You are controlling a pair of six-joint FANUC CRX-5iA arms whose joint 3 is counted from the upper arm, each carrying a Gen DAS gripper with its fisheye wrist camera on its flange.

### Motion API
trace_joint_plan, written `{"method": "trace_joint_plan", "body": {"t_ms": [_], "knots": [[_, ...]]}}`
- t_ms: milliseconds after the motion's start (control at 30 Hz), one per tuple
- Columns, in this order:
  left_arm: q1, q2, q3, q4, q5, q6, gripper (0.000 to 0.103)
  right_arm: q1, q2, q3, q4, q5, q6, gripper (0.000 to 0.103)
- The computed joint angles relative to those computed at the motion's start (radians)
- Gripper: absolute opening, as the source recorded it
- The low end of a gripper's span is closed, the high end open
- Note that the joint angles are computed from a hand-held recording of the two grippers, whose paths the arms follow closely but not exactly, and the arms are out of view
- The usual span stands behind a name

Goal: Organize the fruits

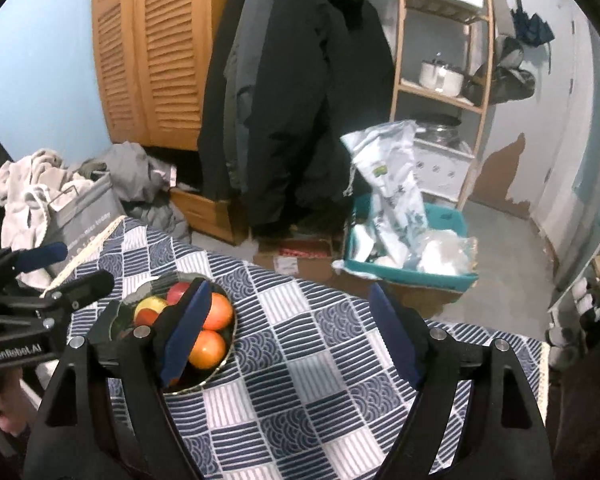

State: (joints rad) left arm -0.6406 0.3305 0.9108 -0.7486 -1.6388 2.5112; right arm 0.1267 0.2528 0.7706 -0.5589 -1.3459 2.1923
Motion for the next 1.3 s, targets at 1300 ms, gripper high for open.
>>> {"method": "trace_joint_plan", "body": {"t_ms": [1300], "knots": [[-0.098, 0.161, 0.308, -0.179, -0.096, -0.134, 0.102, -0.132, -0.012, -0.008, -0.014, 0.124, -0.019, 0.086]]}}
